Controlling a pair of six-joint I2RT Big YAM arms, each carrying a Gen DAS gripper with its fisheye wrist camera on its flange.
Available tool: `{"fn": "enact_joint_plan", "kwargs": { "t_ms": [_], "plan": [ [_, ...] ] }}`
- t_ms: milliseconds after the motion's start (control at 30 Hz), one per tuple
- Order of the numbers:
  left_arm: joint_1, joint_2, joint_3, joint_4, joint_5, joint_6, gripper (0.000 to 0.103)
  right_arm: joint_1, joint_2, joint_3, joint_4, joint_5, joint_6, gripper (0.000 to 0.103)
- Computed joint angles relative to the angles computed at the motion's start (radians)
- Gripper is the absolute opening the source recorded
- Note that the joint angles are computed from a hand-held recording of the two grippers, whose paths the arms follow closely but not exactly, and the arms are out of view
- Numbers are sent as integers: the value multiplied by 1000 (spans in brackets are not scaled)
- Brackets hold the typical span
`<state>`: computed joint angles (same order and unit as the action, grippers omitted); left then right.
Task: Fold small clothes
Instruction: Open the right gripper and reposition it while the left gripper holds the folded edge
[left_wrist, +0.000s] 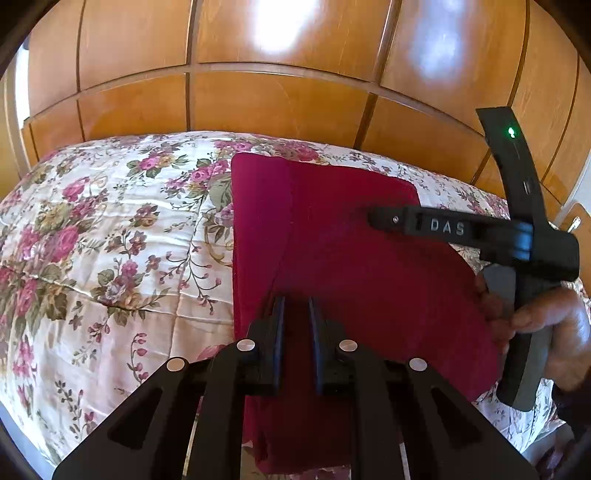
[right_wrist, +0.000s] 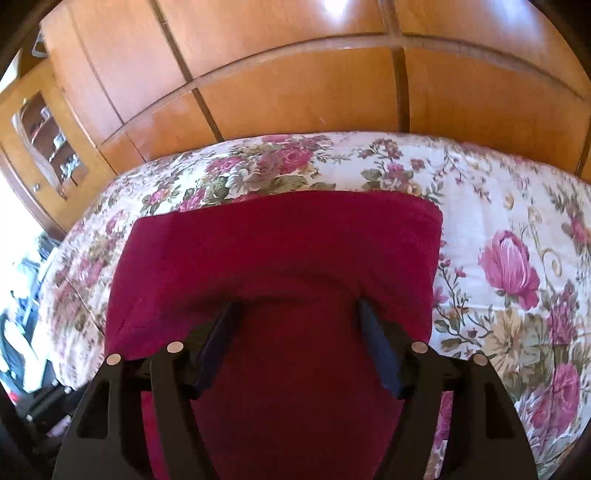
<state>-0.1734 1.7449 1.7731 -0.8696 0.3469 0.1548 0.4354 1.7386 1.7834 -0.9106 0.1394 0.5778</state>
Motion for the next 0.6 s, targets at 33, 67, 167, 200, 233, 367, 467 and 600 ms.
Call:
{"fn": "enact_joint_plan", "kwargs": {
  "t_ms": [33, 67, 167, 200, 233, 367, 467, 600],
  "plan": [
    [2, -2, -1, -1, 5, -3, 12, 2, -6, -7, 2, 6, -12, 70],
    [4, -4, -2, -4, 9, -4, 12, 3, -12, -18, 13, 7, -16, 71],
    [1, -13, -7, 1, -3, 1, 12, 4, -33, -52, 52, -6, -8, 79],
    [0, -19, -14, 8, -13, 6, 12, 5, -31, -49, 54, -7, -11, 81],
    [-2, -26, -21, 15, -23, 10, 12, 8, -35, -52, 57, -4, -18, 85],
    [-4, -49, -42, 36, -42, 19, 13, 22, -41, -42, 46, 22, -30, 94],
    [-4, -61, -51, 43, -50, 23, 26, 27, -61, -58, 52, 30, -11, 96],
    [0, -77, -62, 51, -51, 20, 32, 25, -106, -107, 78, 19, 40, 99]
  ]
}}
